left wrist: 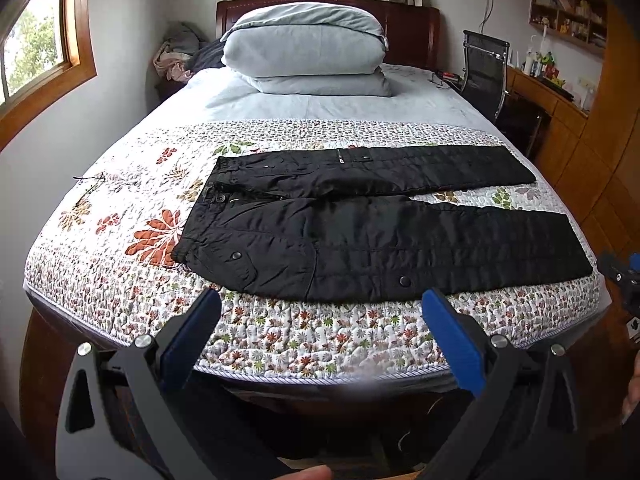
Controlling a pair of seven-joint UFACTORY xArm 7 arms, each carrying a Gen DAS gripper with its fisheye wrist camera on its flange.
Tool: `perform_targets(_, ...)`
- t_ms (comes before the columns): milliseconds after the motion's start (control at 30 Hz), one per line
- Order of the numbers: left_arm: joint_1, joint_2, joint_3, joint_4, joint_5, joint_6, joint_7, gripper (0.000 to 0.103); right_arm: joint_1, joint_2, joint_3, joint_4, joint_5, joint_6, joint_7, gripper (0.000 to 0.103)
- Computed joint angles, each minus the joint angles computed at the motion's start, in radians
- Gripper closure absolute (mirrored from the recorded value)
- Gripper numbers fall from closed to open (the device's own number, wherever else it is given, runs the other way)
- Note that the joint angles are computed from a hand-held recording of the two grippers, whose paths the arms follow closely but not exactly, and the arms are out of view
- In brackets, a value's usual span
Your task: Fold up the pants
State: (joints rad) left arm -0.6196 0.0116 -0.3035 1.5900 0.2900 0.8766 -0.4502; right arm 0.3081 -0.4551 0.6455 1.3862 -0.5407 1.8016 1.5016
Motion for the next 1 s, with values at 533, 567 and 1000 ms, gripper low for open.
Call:
perform_targets(533,0.022,0.097,0.040,0.067,-0.113,-0.014,0.117,0.003,0.000,-0.059,-0.044,-0.063,-0.026,0.014,-0.058,0.003)
perform_targets(567,0.023,0.108,0.044,0.077,-0.115,-0.013,0.118,0.003,-0.004,-0.073,-0.051,-0.079,-0.020,0.008,-0.066,0.003)
perform_targets(1000,0.037,0.255,0.111,0.221,-0.133,0.052,0.088,0.003,-0.081,-0.180,-0.079,-0.191,0.031,-0.070,-0.146,0.003)
